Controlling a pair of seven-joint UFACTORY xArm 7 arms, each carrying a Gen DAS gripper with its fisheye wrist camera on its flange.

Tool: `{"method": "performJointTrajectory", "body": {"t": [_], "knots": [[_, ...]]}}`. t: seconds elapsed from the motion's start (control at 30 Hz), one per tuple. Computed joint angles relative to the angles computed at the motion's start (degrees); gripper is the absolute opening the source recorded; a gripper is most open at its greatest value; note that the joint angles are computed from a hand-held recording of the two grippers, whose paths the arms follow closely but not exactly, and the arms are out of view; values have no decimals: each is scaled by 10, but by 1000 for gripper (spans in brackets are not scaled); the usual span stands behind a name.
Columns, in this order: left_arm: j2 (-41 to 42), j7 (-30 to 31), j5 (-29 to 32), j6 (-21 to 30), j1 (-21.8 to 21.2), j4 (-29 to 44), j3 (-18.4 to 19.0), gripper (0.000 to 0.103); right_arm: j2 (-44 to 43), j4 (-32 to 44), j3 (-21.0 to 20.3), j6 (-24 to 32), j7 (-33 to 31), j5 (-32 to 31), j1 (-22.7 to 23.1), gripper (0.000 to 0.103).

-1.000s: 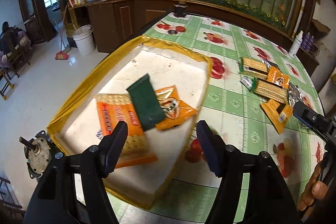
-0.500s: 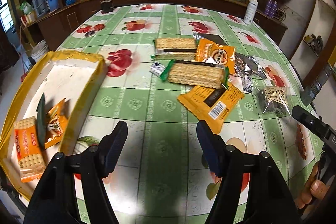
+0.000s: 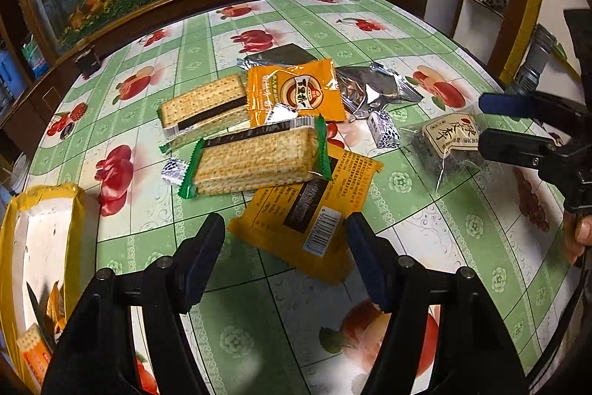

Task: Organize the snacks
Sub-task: 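Grasp the yellow barcode biscuit bag with the left tool while the right tool grasps the clear brown-cake bag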

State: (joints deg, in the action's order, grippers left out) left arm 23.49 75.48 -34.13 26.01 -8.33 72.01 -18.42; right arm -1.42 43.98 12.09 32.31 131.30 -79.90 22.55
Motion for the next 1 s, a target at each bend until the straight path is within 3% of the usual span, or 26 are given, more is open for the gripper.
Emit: {"method": "performJointTrajectory", "body": {"t": [0.1, 0.23, 0.33, 0.43, 0.6, 0.67, 0.77, 0.87, 1.0], "knots": [[10, 3, 32, -10, -16, 2, 5, 68, 22, 23, -13, -30, -103, 27, -10, 76], [26, -20, 66, 23, -29, 26, 12, 68, 55, 44, -25, -46, -193, 67, -14, 76], [27, -13, 82, -19, -36, 11, 5, 76, 68, 49, -31, -29, -236, 105, -7, 78], [34, -24, 108, -63, -48, -1, 5, 81, 61, 37, -41, -50, -217, 85, -6, 78], [63, -69, 122, 23, -36, 59, 2, 80, 70, 35, -46, -61, -256, 119, -12, 76], [67, -82, 118, 49, -32, 70, 4, 76, 78, 37, -52, -81, -257, 116, -14, 77], [54, -62, 98, 35, -20, 46, -6, 72, 89, 42, -58, -94, -262, 123, -12, 75], [41, -51, 77, 24, -11, 24, -10, 71, 88, 42, -62, -96, -221, 99, -3, 61], [18, -31, 40, 24, 5, -5, -17, 71, 84, 42, -54, -74, -188, 90, 8, 57]]}}
